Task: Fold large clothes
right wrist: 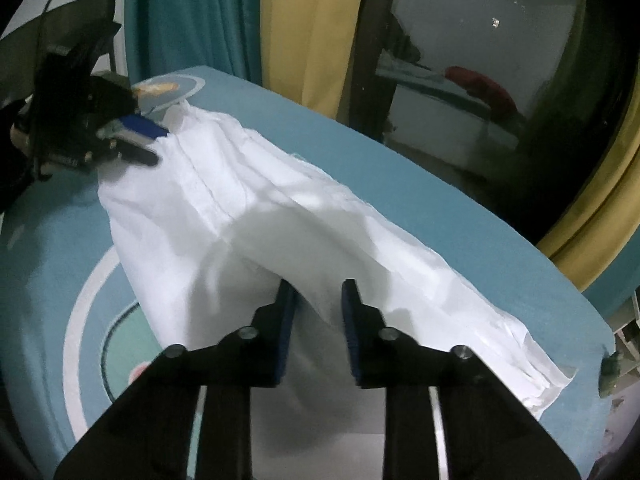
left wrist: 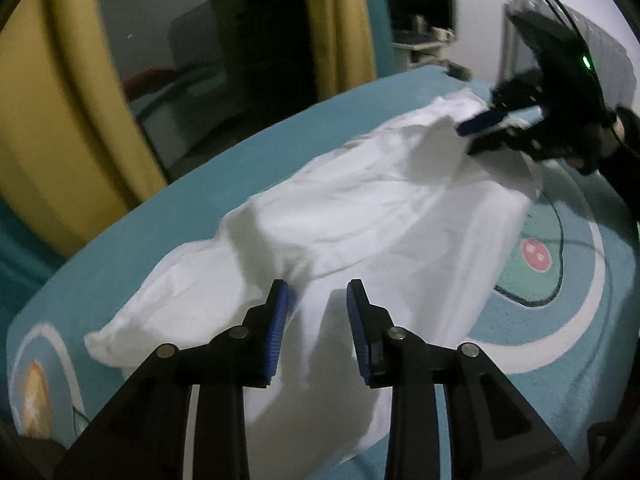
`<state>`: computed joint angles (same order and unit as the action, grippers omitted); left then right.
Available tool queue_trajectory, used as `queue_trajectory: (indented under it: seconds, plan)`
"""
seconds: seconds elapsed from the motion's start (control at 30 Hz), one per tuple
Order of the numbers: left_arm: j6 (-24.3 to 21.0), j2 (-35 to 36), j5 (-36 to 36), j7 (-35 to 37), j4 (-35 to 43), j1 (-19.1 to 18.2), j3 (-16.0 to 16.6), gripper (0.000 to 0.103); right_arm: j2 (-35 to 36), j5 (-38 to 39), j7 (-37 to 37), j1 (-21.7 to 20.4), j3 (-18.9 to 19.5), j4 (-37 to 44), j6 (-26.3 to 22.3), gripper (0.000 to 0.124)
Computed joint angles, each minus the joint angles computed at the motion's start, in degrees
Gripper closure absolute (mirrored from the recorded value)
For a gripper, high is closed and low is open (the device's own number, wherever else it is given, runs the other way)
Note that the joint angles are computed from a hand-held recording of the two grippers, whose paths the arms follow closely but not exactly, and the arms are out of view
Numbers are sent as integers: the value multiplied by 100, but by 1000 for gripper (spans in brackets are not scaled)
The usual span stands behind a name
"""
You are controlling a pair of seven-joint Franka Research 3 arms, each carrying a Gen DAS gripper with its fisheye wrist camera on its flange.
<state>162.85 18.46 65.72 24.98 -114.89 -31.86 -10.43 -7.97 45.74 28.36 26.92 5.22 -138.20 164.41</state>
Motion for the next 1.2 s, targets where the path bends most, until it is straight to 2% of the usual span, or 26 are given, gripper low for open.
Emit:
queue_trajectory:
  seconds: [0.1, 0.17, 0.37, 0.5, 0.63, 0.7, 0.77, 0.83, 1.03, 1.1, 1.13, 1.2]
  plan:
    - [-358, 129, 84, 63, 232, -127, 11, 71, 50, 193, 45, 33, 2, 78, 54, 111]
    - [-469, 172, 177, -3, 338, -174, 31, 71, 75, 490, -114, 88, -15, 131, 146, 118]
    - [-392, 184, 169, 171, 455, -133, -3, 71, 232, 1186, -417, 126, -17, 392, 534, 123]
    - [-279, 259, -46, 418, 568, -23, -5, 71, 484, 1050, -241, 6, 63, 731, 584, 123]
    - [-484, 424, -680, 1175, 829, 118, -32, 71, 852, 261, 466, -166, 163, 1120, 625, 123]
    - [-574, 547, -930, 1498, 995, 160, -9, 71, 1117, -304, 1006, -246, 180, 1374, 608, 123]
    - [-790, 808, -1489, 2175, 1290, 305, -99, 71, 1401, -805, 1549, -311, 173, 1663, 513, 123]
    - [-1052, 991, -1688, 2345, 1555, 238, 29, 71, 1659, -1467, 2277, -297, 82, 1882, 483, 123]
    - [-1303, 1274, -1943, 1986, 1994, 248, 451, 71, 2259, -3168, 4040, -74, -345, 2381, 361, 122]
    - [-1326, 1220, -2031, 1783, 1961, 312, 493, 71, 2526, -3761, 4643, 60, -580, 2739, -49, 122]
    - [-1056, 1059, -1986, 1581, 1750, 375, 530, 71, 2609, -4000, 4851, 91, -646, 2853, -162, 119]
    - [-915, 743, -1651, 1009, 1424, 284, 720, 70, 2712, -4717, 5531, 319, -990, 2948, -87, 94]
